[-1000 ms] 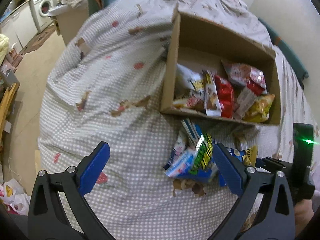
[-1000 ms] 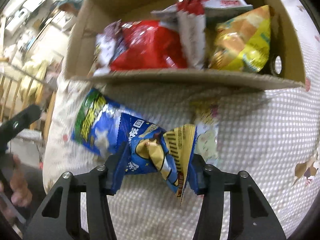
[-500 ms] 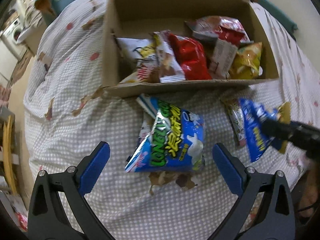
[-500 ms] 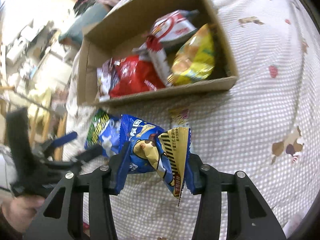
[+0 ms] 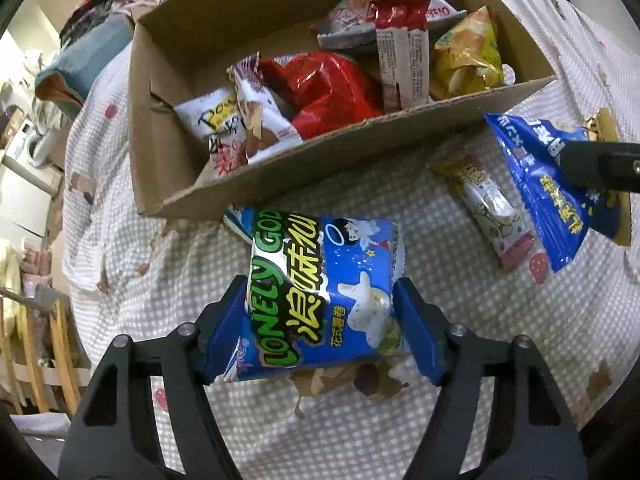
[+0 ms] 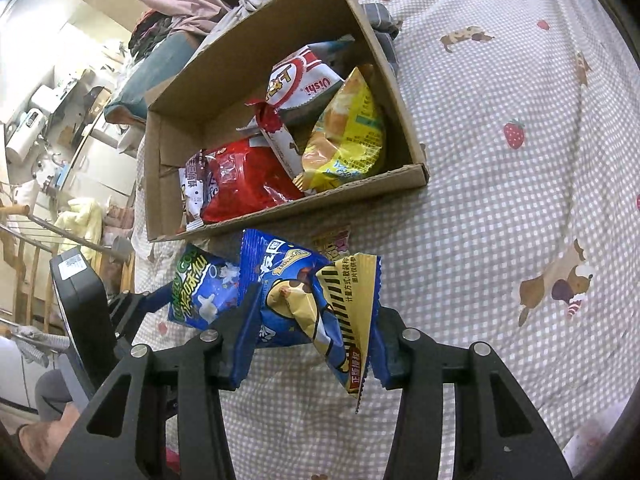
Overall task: Organize snacks
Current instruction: 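Lift both held blue bags and carry them over the cardboard box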
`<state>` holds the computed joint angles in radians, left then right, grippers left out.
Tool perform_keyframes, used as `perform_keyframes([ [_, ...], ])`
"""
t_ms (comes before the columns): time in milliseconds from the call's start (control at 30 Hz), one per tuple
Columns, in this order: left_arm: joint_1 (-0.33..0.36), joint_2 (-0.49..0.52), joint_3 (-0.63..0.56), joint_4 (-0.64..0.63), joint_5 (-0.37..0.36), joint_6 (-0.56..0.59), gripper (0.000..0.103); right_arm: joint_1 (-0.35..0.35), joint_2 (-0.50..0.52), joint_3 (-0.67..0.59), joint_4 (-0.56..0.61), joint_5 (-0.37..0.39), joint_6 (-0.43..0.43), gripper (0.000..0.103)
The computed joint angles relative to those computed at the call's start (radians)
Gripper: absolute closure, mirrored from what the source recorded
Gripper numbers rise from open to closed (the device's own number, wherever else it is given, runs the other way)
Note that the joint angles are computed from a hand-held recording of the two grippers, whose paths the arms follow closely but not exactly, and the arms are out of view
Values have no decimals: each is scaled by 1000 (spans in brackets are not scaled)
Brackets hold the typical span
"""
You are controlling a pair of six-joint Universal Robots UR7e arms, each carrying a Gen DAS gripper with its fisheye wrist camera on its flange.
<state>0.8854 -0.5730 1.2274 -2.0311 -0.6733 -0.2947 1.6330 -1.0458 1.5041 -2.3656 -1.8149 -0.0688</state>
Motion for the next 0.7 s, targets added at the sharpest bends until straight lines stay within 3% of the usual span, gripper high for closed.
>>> perform_keyframes([
  [133,10,-8,-1,4,-36,-7,40,7,7,-7,-9,5,-6,54],
  [267,14,-28,6,-9,-101,-10,55,10,5,-6,-15,7,-8,54],
  [333,7,-54,25,-43,-139,-1,56,11,-1,0,-20,4,-7,54],
  [467,-20,-103,83,-147,-145,55,57,12,-23,17,-24,5,-21,54],
  [700,-12,-157,139,-155,-164,-14,57,17,-31,27,-30,1,-25,54],
])
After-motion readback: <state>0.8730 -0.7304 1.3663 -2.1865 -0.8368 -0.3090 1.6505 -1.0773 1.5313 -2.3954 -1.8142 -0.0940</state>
